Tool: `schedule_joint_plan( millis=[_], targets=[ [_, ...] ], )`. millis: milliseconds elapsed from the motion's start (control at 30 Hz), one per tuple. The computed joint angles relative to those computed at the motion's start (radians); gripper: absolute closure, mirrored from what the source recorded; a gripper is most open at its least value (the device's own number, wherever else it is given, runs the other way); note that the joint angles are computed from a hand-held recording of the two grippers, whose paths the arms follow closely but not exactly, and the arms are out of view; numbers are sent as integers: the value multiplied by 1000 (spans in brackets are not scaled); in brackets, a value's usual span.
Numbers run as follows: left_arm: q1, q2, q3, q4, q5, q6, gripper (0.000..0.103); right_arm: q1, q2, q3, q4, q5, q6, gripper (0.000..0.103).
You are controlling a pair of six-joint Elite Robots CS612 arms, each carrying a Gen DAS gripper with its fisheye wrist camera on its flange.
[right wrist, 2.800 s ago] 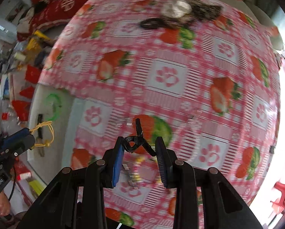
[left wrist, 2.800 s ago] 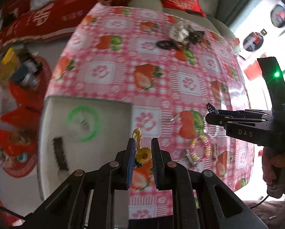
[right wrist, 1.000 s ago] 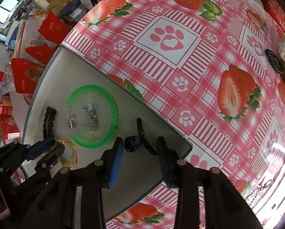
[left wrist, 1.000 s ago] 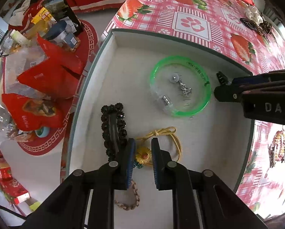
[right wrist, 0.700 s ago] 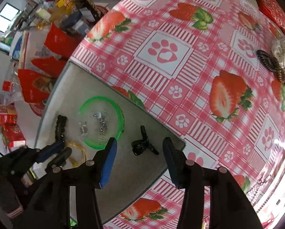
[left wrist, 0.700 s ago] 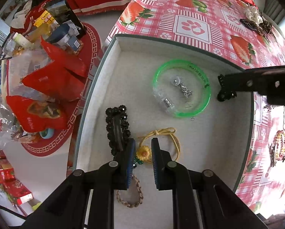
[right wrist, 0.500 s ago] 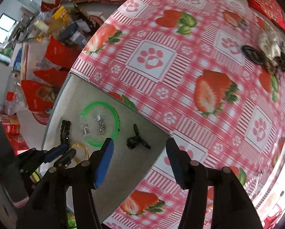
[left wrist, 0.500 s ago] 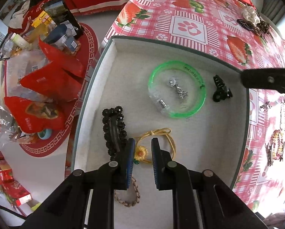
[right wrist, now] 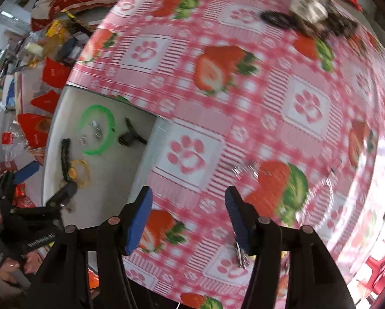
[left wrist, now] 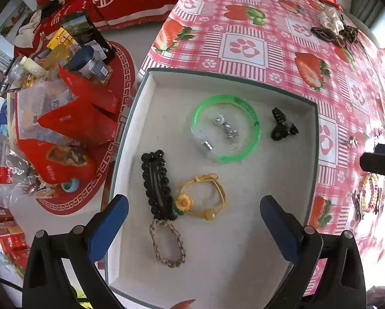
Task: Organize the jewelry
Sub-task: 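Open the right tool beside the green bangle while the left tool releases the yellow bracelet in the tray, then move the right tool to the clear crystal bead chain while the left tool approaches the pink-yellow beaded bracelet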
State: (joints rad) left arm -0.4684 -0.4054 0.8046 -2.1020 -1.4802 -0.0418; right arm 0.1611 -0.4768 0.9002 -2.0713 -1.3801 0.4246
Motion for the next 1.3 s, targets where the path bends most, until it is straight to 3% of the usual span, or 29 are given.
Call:
schedule_joint_plan(
  millis=[67, 300, 400, 767, 933, 1300],
  targets=[
    [-4, -7, 5, 8, 4, 3, 0, -5, -20, 40, -13, 8, 15, 24],
    [-20, -20, 9, 39, 10, 12, 0, -15, -86, 168, -63, 19, 53, 23],
    [-29, -22, 5, 50, 14, 29, 0, -22, -108, 217, -90, 23, 85, 18],
    [-69, -27, -6, 54, 33, 132, 0, -56, -196, 411, -234, 28, 235, 15],
    [-85, -13, -36, 78, 20, 175, 0, -69, -235, 499, -273, -9, 308, 15],
    [-122, 31, -123, 149, -36, 255, 0, -102, -283, 612, -249, 21, 370, 15]
  ],
)
